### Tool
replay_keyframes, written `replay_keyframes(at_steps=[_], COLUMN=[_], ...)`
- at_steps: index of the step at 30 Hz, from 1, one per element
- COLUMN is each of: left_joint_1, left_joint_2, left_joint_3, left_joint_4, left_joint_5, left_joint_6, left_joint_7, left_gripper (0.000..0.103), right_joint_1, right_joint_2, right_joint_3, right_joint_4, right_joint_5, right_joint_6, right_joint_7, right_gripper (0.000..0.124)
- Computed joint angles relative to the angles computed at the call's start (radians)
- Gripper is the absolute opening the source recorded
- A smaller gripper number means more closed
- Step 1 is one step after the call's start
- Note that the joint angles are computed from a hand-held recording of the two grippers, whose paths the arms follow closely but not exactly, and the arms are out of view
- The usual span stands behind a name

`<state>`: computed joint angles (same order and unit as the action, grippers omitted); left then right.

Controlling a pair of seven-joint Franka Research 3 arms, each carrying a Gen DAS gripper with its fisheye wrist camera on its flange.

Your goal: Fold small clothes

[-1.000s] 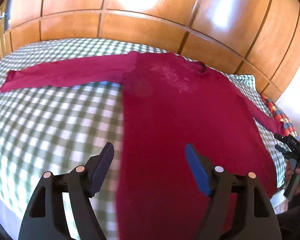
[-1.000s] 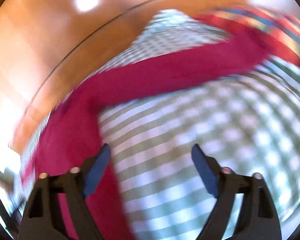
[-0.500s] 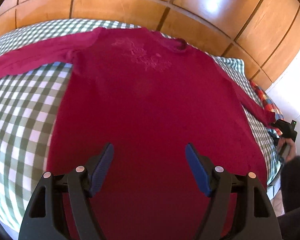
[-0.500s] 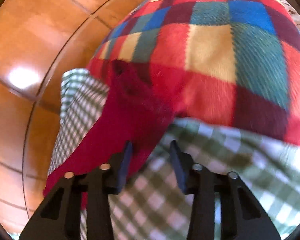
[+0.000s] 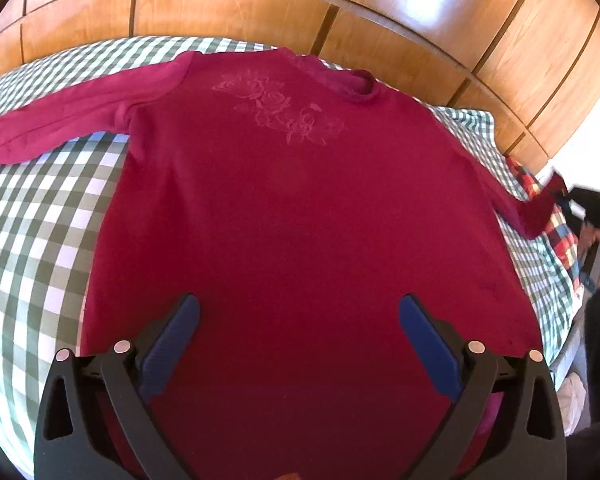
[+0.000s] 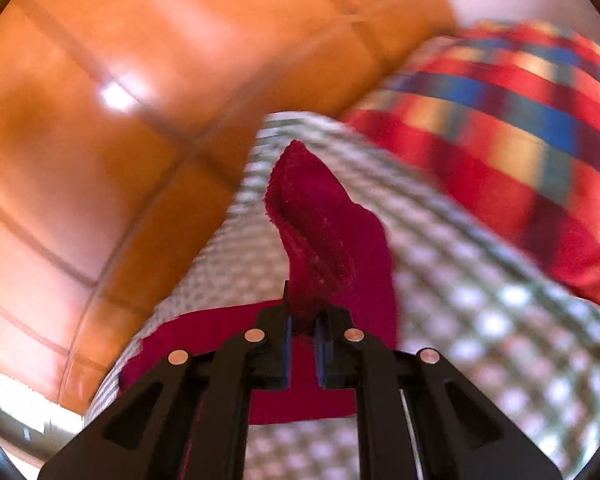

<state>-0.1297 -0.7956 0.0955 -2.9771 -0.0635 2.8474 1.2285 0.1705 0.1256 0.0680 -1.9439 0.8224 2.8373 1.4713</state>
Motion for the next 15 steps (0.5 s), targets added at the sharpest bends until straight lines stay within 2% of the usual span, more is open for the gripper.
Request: replay_keyframes(at_steps=[7,11,15], left_joint_1=[0.018,0.024,0.008], left_joint_2=[-0.071,-0.091,-0.085], left_joint_3=[0.05,0.089,0.118], left_joint_4=[-0.045,-0.062,-0.034], left_joint_5=[-0.022,-0.039,-0.029], left_joint_6=[0.052,0.105,0.104], left_joint_7=[0.009,0.013,0.058], left_gripper=[0.099,0.099,0.099], right_joint_1=[0.102,0.17,0.243], right_joint_2=[0.159,0.268,0.364], right_joint_3=[0.116,0.17,0.217], right_joint_4=[0.32,0.476,0.595], right_joint_5=[0.0,-0.037,-0.087], right_joint_6=[-0.088,-0.16,-0.264], right_joint_7=[-0.103,-0.139,-0.208], right_gripper=[0.007,0.007,0.011])
